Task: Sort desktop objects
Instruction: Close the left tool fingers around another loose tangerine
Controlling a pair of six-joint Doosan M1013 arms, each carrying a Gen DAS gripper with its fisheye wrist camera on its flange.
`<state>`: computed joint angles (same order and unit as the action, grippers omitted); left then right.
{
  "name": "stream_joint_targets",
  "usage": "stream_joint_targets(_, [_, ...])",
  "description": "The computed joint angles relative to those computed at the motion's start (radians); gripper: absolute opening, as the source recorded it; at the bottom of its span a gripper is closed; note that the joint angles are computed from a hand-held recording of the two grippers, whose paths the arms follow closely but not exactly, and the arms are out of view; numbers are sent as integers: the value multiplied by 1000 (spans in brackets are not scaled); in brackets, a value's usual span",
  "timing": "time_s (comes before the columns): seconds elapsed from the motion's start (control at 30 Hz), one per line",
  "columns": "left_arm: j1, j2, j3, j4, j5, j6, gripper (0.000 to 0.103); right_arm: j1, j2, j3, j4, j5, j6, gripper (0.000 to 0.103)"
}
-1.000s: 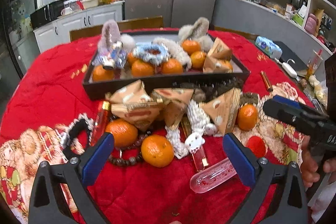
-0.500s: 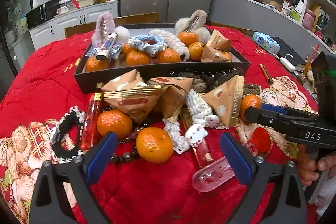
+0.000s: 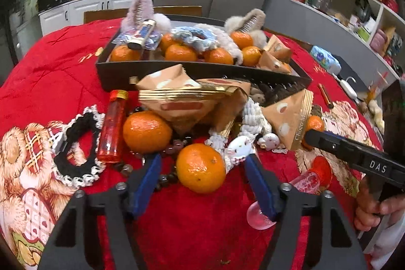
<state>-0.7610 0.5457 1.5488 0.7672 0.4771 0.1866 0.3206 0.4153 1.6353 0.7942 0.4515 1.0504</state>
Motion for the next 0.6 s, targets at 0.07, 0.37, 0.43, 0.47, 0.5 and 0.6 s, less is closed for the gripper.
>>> stream_joint_targets(0.07, [-1, -1, 2, 10, 1, -14, 64, 0, -1, 2, 4, -1, -5, 47])
stream_joint_targets(0.37, [-22, -9, 12, 130, 16, -85, 35, -10, -4, 9, 69, 9, -49, 39])
stream_joint_targets(0.43, [-24, -10, 13, 127, 20, -79, 35, -7, -5, 11, 58, 1, -43, 38])
stream_joint_targets(0.47, [-25, -11, 13, 128, 21, -77, 35, -6, -6, 11, 54, -2, -41, 38])
stream_joint_targets(0.5, [-26, -12, 15, 133, 22, -80, 35, -6, -7, 12, 51, -3, -39, 38])
stream_joint_targets(0.6, [-31, -14, 16, 147, 32, -88, 35, -7, -7, 13, 59, -1, -43, 38])
